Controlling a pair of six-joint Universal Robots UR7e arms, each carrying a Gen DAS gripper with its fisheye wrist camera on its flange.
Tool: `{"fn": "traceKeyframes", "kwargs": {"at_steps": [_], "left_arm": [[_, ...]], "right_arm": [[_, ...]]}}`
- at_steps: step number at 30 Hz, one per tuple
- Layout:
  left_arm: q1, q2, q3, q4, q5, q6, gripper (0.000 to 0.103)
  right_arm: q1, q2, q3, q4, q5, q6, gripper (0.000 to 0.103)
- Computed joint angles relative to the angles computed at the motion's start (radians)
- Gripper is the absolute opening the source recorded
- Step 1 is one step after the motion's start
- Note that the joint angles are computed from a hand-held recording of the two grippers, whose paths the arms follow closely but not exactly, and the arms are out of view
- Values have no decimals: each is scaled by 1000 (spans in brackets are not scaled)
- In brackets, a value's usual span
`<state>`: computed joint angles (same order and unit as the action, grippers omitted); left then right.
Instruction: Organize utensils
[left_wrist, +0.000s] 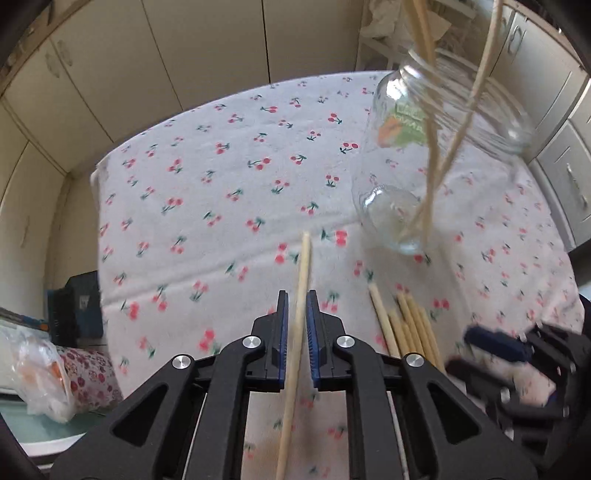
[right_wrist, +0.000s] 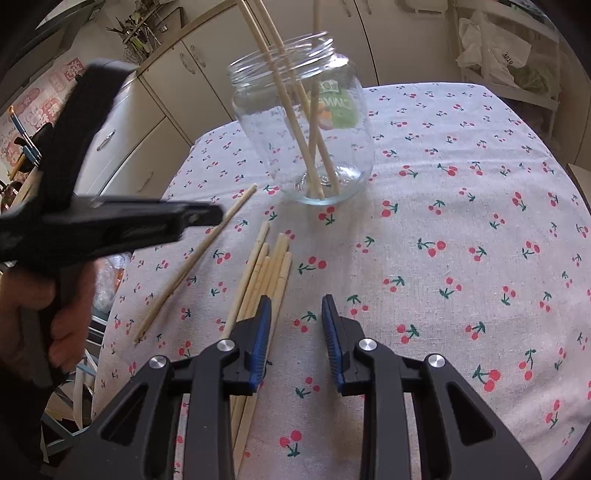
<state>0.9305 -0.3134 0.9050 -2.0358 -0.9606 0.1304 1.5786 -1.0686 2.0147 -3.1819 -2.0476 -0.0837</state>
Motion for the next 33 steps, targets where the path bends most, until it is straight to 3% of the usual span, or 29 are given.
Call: {"fn": "traceKeyframes", "kwargs": {"at_steps": [3, 8, 14, 17, 25, 29, 33], "left_arm": [[-3, 44, -50, -15, 50, 4, 7], [11, 12, -33, -98, -10, -19, 4], [21, -154, 168, -596, -373, -32, 4], [5, -152, 191, -810, -467, -64, 4], [-68, 37, 35, -1158, -327, 20, 5], [-83, 104, -16, -1210, -262, 65, 5], [-78, 124, -8, -1229, -247, 129, 5]], "right_arm": [[-3, -6, 5, 2, 8, -2, 29], [-17, -23, 32, -26, 36, -15, 29], [-46, -33, 79, -114, 105, -33, 32], [-53, -29, 84, -142, 128, -36, 35], [-68, -36, 94, -154, 172, -30, 36], [-76, -45, 100, -151, 195, -27, 38], [-85, -52, 106, -151, 214, -20, 38]]}}
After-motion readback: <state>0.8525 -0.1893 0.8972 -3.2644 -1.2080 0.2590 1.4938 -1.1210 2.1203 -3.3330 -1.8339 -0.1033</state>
